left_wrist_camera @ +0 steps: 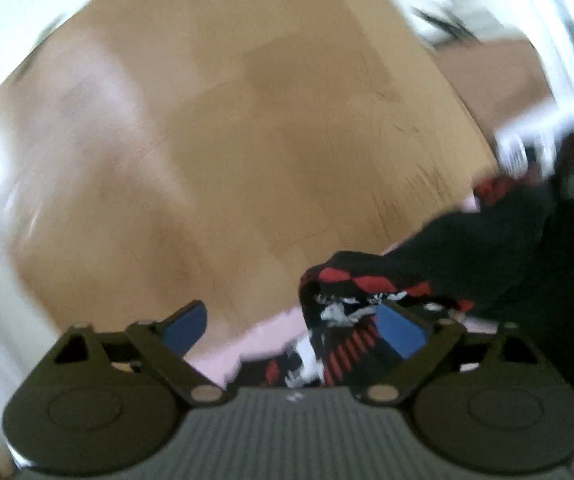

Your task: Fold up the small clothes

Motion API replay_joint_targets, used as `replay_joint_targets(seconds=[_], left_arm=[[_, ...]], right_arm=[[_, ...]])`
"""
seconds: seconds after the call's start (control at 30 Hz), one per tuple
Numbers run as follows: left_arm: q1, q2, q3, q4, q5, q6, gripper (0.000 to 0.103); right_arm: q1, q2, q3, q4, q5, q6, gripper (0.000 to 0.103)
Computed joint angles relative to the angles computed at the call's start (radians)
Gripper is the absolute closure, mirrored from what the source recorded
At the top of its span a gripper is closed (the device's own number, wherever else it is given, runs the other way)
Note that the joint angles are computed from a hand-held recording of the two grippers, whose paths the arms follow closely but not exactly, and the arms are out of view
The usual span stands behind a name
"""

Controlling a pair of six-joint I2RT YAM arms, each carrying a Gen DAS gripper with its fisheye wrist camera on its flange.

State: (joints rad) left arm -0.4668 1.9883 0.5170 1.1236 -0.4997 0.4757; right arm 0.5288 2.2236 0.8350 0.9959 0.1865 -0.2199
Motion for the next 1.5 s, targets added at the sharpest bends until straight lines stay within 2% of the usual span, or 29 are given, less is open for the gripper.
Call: replay_joint_targets(seconds=[0.07,0.13,0.2,0.3,0.37,0.47,0.5,0.57,0.6,0.63,0.67,0.7,0.8,0.83,0.87,0.9,0.97,1.03,1.13,1.2,1.23,1.3,1.37,1.4,1.43,1.5], left_arm=[[0.016,0.07,0.1,-0.052,0.036,0.145,0.016],[0.038,0.107,0.17,-0.116,0.087,0.246,0.016],[0.049,0.158,0.223,-0.102,0.11,0.38,0.016],[0.059,0.191,0.284,-0.139,0.164,0.496,0.015],[0.055,0.222,0.329,-0.17,0.171,0.535,0.014],[0.043,0.298,0.429,-0.223,0.142,0.566,0.019],[0.04,0.309,0.446,-0.238,0.136,0.548,0.022],[0.031,0.288,0.453,-0.291,0.12,0.47,0.043],[0.03,0.267,0.441,-0.31,0.117,0.433,0.05],[0.029,0.248,0.432,-0.322,0.112,0.397,0.062],[0.032,0.229,0.429,-0.342,0.109,0.364,0.081],[0.028,0.215,0.448,-0.384,0.101,0.325,0.089],[0.039,0.133,0.449,-0.492,0.126,0.168,0.094],[0.043,0.101,0.44,-0.514,0.14,0.114,0.094],[0.048,0.065,0.432,-0.537,0.16,0.058,0.094],[0.054,0.037,0.419,-0.542,0.18,0.014,0.094],[0.069,-0.037,0.372,-0.538,0.214,-0.07,0.094],[0.073,-0.151,0.263,-0.5,0.235,-0.143,0.094],[0.081,-0.353,0.08,-0.409,0.278,-0.221,0.094],[0.084,-0.505,-0.021,-0.394,0.301,-0.262,0.094],[0.078,-0.601,-0.075,-0.403,0.299,-0.28,0.094],[0.079,-0.812,-0.148,-0.474,0.315,-0.314,0.094],[0.071,-1.016,-0.18,-0.585,0.324,-0.345,0.095],[0.067,-1.131,-0.189,-0.658,0.328,-0.359,0.095],[0.054,-1.257,-0.203,-0.72,0.32,-0.374,0.095],[0.065,-1.425,-0.179,-0.837,0.356,-0.406,0.095]], right_arm=[[-0.037,-0.063,-0.075,0.031,0.036,0.007,0.066],[-0.095,-0.16,-0.125,0.005,0.053,0.026,0.066],[-0.194,-0.317,-0.171,-0.091,0.029,0.066,0.063],[-0.278,-0.478,-0.151,-0.318,-0.033,0.013,0.062],[-0.265,-0.488,-0.119,-0.387,-0.043,-0.051,0.062],[-0.217,-0.394,0.01,-0.504,-0.117,-0.097,0.061],[-0.197,-0.344,0.06,-0.537,-0.142,-0.117,0.059],[-0.168,-0.237,0.145,-0.557,-0.179,-0.177,0.056],[-0.154,-0.195,0.183,-0.569,-0.181,-0.204,0.052],[-0.134,-0.14,0.219,-0.568,-0.178,-0.236,0.049],[-0.121,-0.102,0.268,-0.599,-0.182,-0.269,0.048],[-0.106,-0.065,0.292,-0.601,-0.178,-0.297,0.048],[-0.077,0.037,0.351,-0.553,-0.124,-0.371,0.05],[-0.074,0.061,0.367,-0.529,-0.099,-0.367,0.055],[-0.072,0.08,0.372,-0.498,-0.072,-0.345,0.066],[-0.073,0.085,0.376,-0.493,-0.053,-0.318,0.095],[-0.078,0.058,0.35,-0.482,-0.018,-0.232,0.097],[-0.08,-0.029,0.223,-0.369,-0.012,-0.183,0.097],[-0.046,-0.229,-0.067,-0.113,0.072,-0.132,0.097],[-0.005,-0.42,-0.286,0.027,0.155,-0.079,0.097],[0.021,-0.532,-0.372,0.034,0.19,-0.063,0.097],[0.124,-0.783,-0.55,0.081,0.327,-0.06,0.097],[0.318,-1.034,-0.695,0.143,0.55,-0.117,0.097],[0.413,-1.16,-0.735,0.131,0.642,-0.159,0.097],[0.469,-1.286,-0.74,0.045,0.705,-0.166,0.097],[0.7,-1.535,-0.768,0.015,0.908,-0.33,0.097]])
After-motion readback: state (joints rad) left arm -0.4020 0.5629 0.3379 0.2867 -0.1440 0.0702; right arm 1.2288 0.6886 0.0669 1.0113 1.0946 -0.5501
